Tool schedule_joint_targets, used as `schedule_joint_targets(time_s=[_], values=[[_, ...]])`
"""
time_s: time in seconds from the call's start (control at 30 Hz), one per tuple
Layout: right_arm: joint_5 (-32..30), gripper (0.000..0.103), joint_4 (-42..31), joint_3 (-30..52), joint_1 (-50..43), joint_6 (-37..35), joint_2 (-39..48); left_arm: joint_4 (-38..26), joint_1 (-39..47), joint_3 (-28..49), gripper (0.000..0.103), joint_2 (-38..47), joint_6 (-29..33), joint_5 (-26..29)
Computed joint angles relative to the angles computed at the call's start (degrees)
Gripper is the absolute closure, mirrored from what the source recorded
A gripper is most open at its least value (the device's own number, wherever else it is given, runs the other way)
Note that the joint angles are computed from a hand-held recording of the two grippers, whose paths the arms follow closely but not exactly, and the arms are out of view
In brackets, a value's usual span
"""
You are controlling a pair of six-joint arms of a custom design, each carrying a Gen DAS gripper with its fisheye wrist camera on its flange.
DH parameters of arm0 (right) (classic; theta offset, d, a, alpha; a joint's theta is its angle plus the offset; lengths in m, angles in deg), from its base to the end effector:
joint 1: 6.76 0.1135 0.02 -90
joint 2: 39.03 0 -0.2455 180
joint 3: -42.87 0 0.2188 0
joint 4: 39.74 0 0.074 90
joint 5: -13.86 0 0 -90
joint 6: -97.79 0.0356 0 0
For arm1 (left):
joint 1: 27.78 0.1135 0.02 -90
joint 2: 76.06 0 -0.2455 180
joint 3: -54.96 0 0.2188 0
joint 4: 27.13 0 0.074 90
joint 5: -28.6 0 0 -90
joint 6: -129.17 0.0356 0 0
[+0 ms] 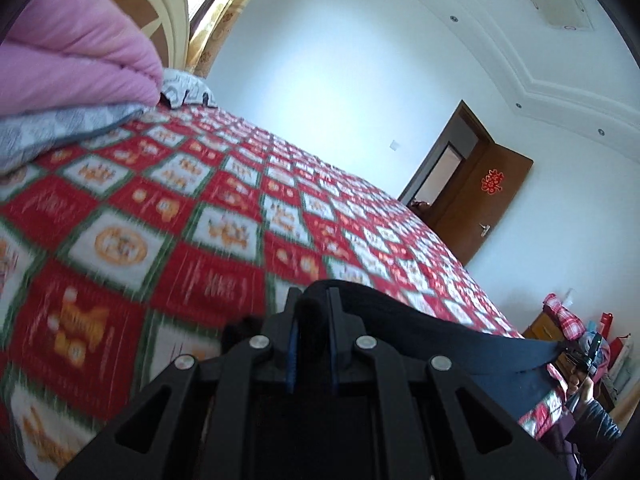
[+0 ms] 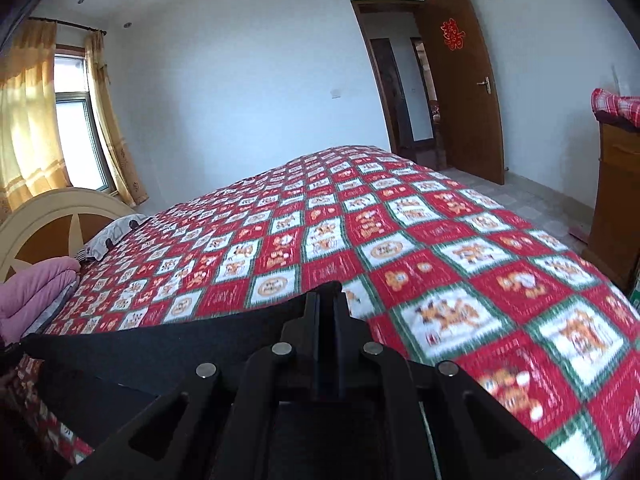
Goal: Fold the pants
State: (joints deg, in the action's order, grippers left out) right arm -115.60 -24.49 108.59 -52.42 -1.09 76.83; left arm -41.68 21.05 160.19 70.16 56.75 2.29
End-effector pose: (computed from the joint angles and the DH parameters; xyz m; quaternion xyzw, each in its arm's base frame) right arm 0.2612 -0.2349 0.1084 0.1151 0.8412 0.0665 0.5242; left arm 0.3137 0.3102 0.0325 -0.0680 0.8235 -0.2839 0.4865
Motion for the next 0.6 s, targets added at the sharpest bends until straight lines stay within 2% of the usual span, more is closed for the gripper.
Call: schedule_joint_targets(time_s=[0.17, 0.37, 0.57, 0.6], values=[[-1.22, 0.097, 0.97, -3.25, -3.58, -2.32, 1.26, -4.12, 1.77, -1.28, 0.091, 1.88, 8.14, -0.1], [-0.84, 0.097, 1.09, -5.85, -5.5, -5.12, 1.87, -5.46, 3.35, -2.46, 0.089, 2.39, 13.3, 0.32], [0.81, 0.095, -4.56, -5.68, -6.75, -11.05, 1.76, -6.52, 4.63, -2.75, 0.072, 2.57, 17.05, -1.46], [0.86, 0.095, -4.65, -6.15, -7.22, -11.73, 1.5, -6.74, 4.84, -2.78, 0.065, 2.6, 17.61, -1.71]])
